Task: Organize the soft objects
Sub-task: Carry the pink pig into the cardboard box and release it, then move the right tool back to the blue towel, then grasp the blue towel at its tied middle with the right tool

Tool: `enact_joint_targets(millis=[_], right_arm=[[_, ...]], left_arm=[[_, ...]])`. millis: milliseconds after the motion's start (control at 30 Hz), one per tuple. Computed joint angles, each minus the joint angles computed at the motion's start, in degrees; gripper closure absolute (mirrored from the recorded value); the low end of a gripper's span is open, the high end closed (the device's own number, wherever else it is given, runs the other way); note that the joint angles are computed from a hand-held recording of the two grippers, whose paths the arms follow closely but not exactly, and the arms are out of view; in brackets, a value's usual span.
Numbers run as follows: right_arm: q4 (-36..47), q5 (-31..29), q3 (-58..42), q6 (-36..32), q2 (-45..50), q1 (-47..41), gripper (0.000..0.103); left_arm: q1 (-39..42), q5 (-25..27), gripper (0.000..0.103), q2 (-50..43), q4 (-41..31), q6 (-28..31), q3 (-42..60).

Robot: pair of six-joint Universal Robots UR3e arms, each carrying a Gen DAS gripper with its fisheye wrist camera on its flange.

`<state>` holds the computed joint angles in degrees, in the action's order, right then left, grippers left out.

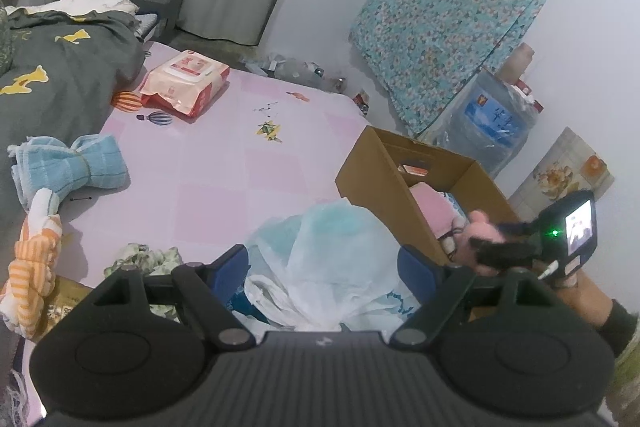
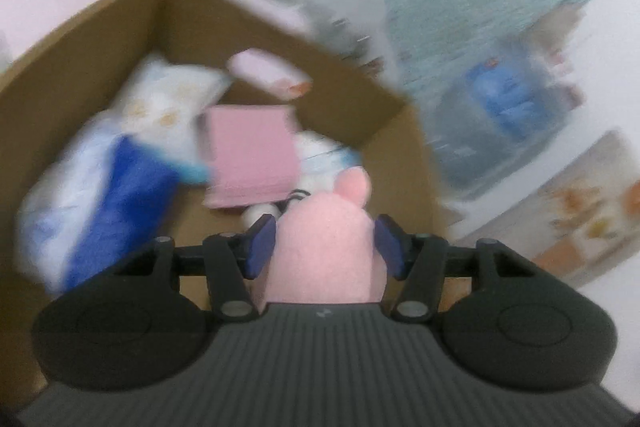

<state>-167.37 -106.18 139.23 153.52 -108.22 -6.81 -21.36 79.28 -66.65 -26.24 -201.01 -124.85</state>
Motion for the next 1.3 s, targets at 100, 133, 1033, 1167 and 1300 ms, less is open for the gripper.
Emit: enact_joint_targets(millis=[100,133,1033,1167,1300], right_arm=[[6.0,5.4,-0.6,2.1,-4.3,0.0,0.048],[11.2,10.3,-1.3,2.7,-7.8,-2.2,0.048],[44.7,63.8,-30.8,31.3,5.5,-4.4,0.035],[38.8,66.0,-46.2,42.9,25.6,7.8,0.032],[39.0,64.8,-66.3,51.9,45.7,17.2,0.029]], left_arm=[[0.9,-0.3,0.02,0.7,-0.7,0.3,-0.2],[1.2,-0.4,0.02,1.0,-0.7,0.3,-0.3],[12.9,9.0,0.019,17.6,-14.8,10.3,-2.8],[17.6,9.8,0.019,15.5,-14.9,16.7,-1.4],[19.7,11.6,0.019,7.9,-15.7,24.6,2.5]])
